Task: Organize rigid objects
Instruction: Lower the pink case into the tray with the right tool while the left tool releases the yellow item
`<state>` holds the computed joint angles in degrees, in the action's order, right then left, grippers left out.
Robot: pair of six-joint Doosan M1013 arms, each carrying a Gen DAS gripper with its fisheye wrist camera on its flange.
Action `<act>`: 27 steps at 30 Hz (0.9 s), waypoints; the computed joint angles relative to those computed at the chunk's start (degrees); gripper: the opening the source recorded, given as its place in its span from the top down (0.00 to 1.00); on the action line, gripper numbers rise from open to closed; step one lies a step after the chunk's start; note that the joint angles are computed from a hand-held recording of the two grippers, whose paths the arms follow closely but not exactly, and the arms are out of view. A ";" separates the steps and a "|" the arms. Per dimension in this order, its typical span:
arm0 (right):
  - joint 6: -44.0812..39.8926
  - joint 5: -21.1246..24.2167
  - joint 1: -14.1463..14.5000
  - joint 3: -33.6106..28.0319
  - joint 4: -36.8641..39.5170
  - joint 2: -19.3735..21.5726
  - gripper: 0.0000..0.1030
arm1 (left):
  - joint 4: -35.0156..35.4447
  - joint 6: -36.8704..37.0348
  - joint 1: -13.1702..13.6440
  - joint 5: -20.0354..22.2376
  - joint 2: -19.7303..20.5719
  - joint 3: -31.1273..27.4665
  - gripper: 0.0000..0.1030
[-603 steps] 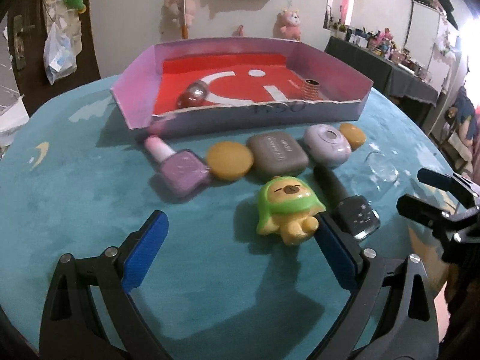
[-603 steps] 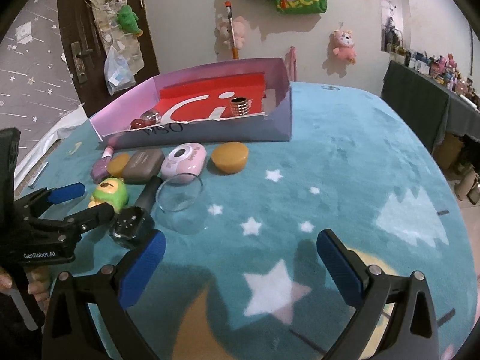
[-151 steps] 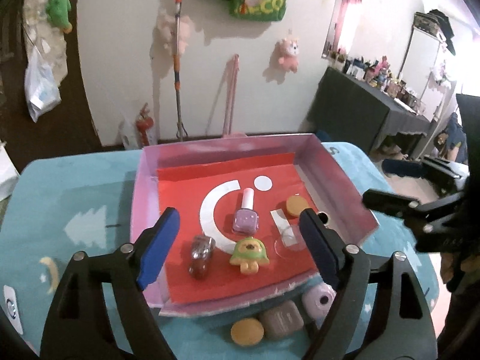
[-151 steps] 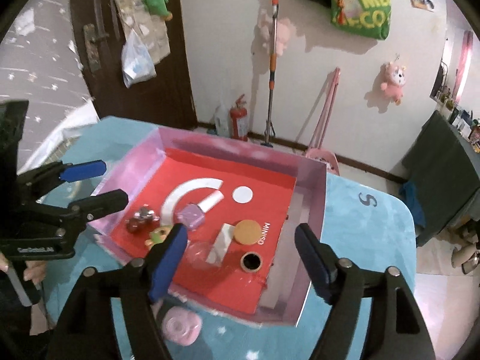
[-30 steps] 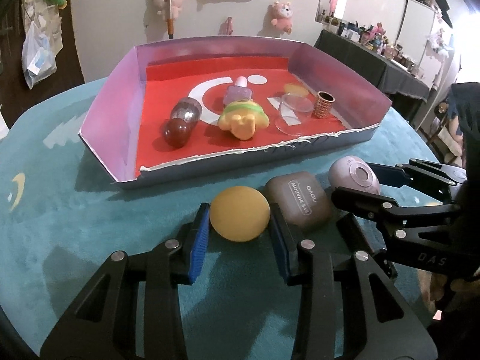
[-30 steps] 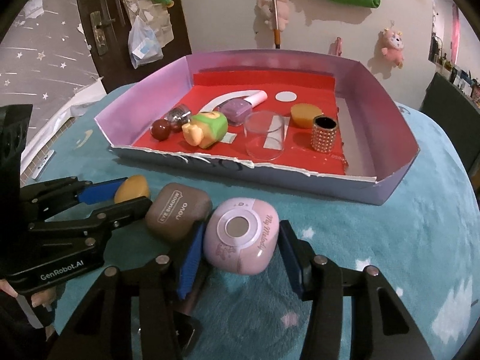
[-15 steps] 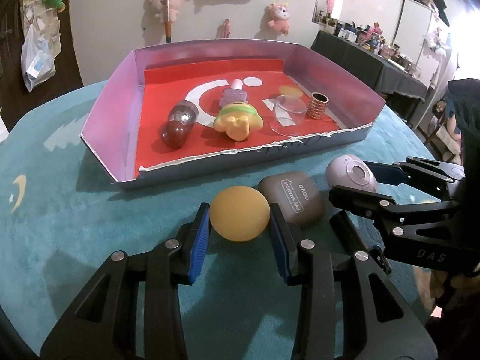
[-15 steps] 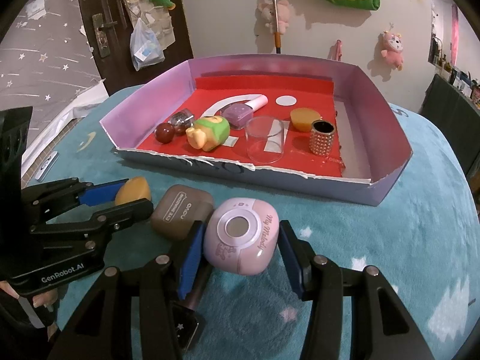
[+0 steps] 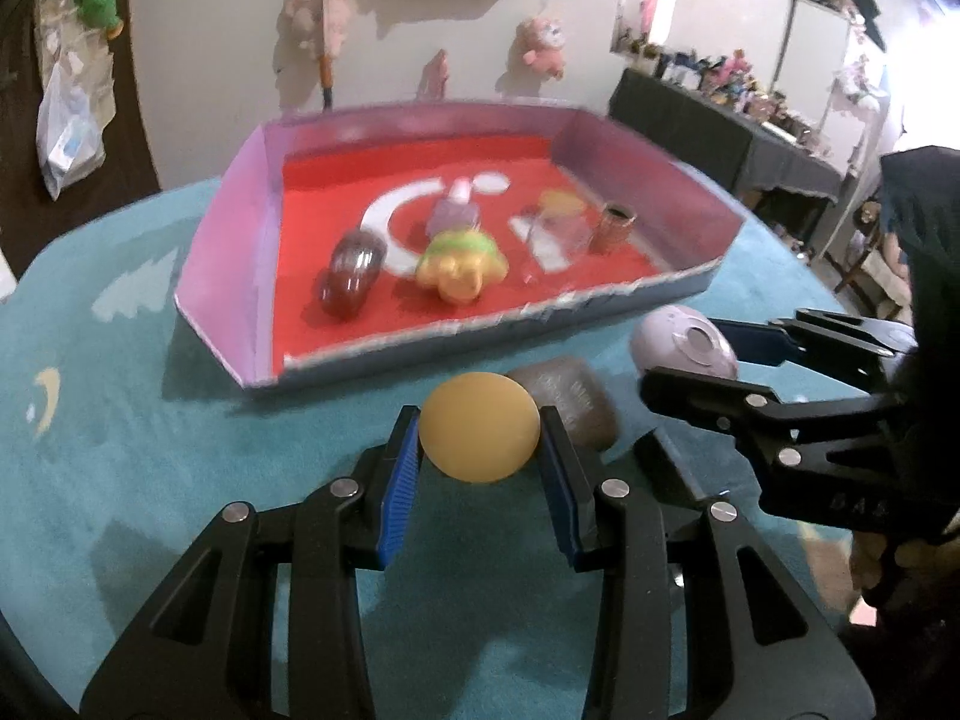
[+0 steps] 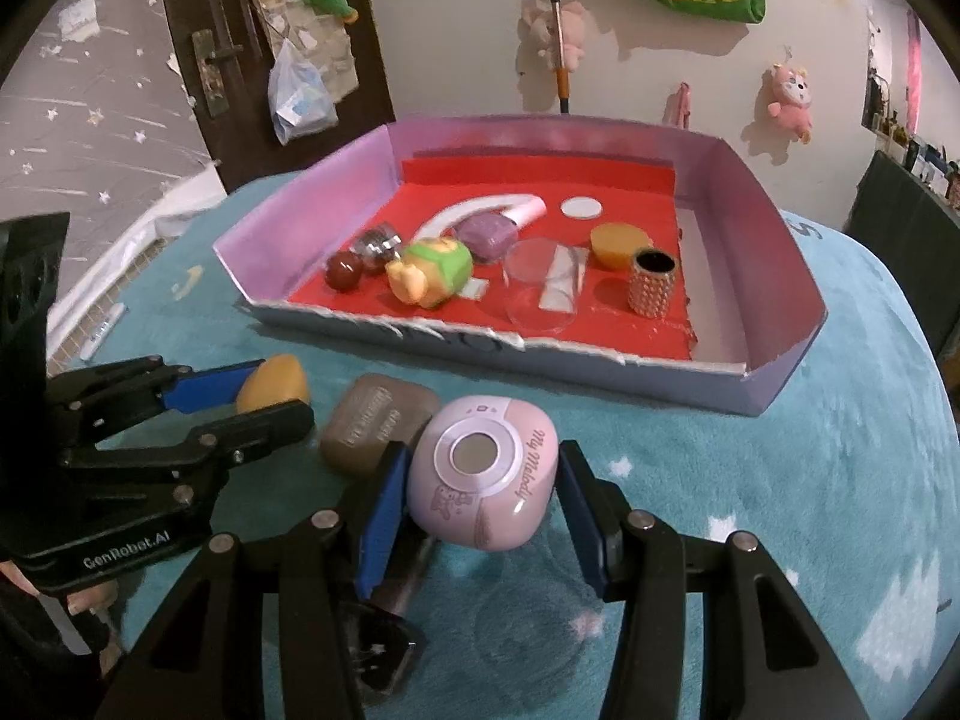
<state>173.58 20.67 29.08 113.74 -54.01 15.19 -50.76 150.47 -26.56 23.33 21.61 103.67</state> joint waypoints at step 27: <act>-57.15 9.58 -13.39 -19.87 49.14 10.19 0.49 | 31.56 -25.54 -1.16 21.47 16.92 -31.02 0.65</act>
<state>116.43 30.25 15.69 93.87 -4.87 25.38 -19.20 124.94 -27.73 44.80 38.53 72.65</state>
